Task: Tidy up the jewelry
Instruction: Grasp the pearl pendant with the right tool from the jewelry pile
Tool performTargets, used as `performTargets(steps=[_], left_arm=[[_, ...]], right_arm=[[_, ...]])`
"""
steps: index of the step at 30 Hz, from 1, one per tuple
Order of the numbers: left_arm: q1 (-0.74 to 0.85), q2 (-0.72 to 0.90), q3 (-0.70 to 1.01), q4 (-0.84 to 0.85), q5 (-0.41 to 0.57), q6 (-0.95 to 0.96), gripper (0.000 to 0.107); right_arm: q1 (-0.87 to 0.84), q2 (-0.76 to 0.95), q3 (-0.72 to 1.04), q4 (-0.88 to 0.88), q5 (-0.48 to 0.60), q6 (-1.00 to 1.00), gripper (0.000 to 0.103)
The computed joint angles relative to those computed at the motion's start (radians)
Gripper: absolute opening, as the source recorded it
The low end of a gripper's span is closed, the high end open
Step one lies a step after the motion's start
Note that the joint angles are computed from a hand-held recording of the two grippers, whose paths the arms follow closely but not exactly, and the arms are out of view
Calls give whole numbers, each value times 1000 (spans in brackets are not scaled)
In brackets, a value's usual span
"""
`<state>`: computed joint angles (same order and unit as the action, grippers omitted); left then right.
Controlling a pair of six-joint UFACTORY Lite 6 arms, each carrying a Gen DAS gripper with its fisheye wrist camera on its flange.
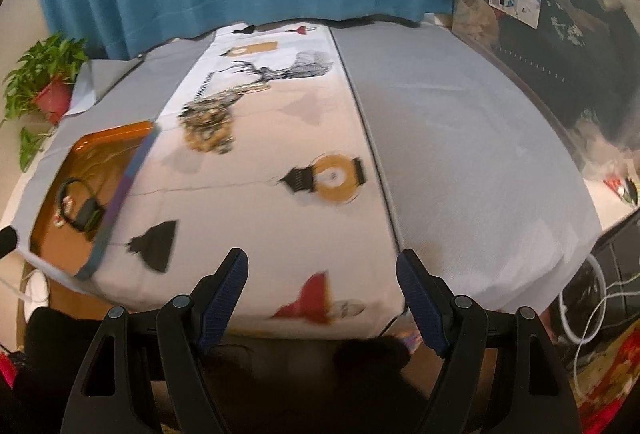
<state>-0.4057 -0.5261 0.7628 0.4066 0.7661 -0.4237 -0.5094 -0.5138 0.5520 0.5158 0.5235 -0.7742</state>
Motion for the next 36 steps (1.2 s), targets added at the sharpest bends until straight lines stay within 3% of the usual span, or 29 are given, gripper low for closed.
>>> performTargets(steps=[7,15,22,30,36], left_arm=[[35,148,86,7,-63,7,98],[94,361,263,14,-138,28,98],[158,480,369,17,-181,47,98],[233,601,455,-81,-210,152,98],[248,658,523,-114,-212,196,98]], right_arm=[[8,323,163,105,-151,-134,77],[39,616,377,244,-189,-288,77],[135,980,725,221,-195,-284,79],[299,1329,1218,48,-70,-190,83],[412,1691,1822,-74,195,-72,88]])
